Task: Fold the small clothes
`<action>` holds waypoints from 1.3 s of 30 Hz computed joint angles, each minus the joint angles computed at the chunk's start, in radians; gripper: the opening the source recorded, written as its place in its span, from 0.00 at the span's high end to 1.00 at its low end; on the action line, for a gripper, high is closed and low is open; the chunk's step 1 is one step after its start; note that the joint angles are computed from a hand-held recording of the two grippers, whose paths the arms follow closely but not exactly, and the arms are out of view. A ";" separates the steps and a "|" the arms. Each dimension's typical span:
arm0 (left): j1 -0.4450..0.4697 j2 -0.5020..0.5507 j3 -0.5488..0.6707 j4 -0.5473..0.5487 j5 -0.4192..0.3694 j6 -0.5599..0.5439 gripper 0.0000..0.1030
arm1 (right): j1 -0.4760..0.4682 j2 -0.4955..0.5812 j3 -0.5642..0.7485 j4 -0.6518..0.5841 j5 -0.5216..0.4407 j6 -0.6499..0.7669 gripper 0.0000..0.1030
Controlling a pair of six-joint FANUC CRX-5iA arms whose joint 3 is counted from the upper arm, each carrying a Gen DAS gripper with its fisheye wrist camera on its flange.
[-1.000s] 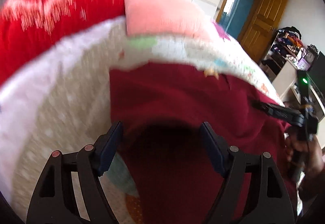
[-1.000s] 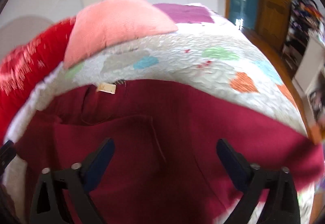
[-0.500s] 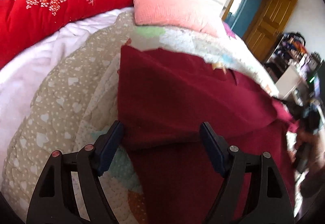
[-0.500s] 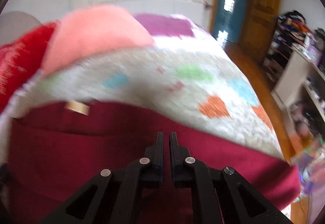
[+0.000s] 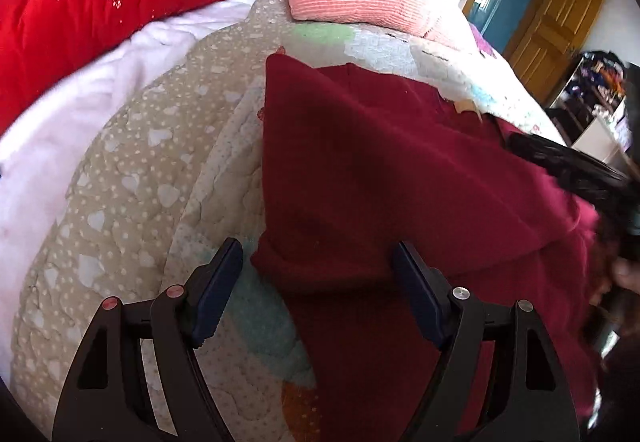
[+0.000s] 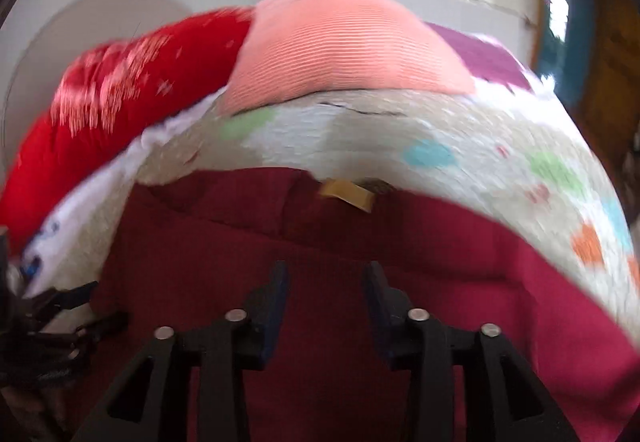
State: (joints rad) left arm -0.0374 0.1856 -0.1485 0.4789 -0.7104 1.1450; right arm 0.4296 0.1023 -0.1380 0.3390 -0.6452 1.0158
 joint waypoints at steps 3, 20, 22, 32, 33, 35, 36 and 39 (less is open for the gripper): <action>-0.001 0.007 0.001 -0.001 0.002 -0.006 0.24 | 0.013 0.079 0.070 -0.006 -0.007 0.159 0.45; -0.002 0.006 0.001 0.011 0.008 -0.018 0.24 | -0.020 0.105 0.118 -0.073 -0.039 0.162 0.98; -0.004 -0.009 -0.014 0.023 0.031 -0.028 0.24 | -0.006 0.030 0.036 0.010 -0.028 0.061 0.92; -0.033 -0.036 -0.061 0.088 0.098 -0.108 0.24 | -0.098 -0.106 -0.191 0.119 -0.068 -0.302 0.46; -0.031 -0.025 -0.047 0.079 0.086 -0.098 0.24 | -0.100 -0.127 -0.202 0.114 -0.058 -0.318 0.46; -0.028 -0.012 -0.029 0.057 0.071 -0.068 0.24 | -0.101 -0.183 -0.270 0.192 0.009 -0.399 0.46; -0.029 -0.013 -0.027 0.051 0.069 -0.061 0.24 | -0.098 -0.189 -0.289 0.236 0.008 -0.423 0.46; -0.031 -0.036 -0.035 0.038 0.078 -0.062 0.24 | -0.095 -0.119 -0.217 0.152 -0.093 -0.317 0.46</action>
State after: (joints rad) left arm -0.0687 0.1492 -0.1835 0.5172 -0.6323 1.0831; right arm 0.3348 -0.0165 -0.3551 0.4909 -0.7382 0.6991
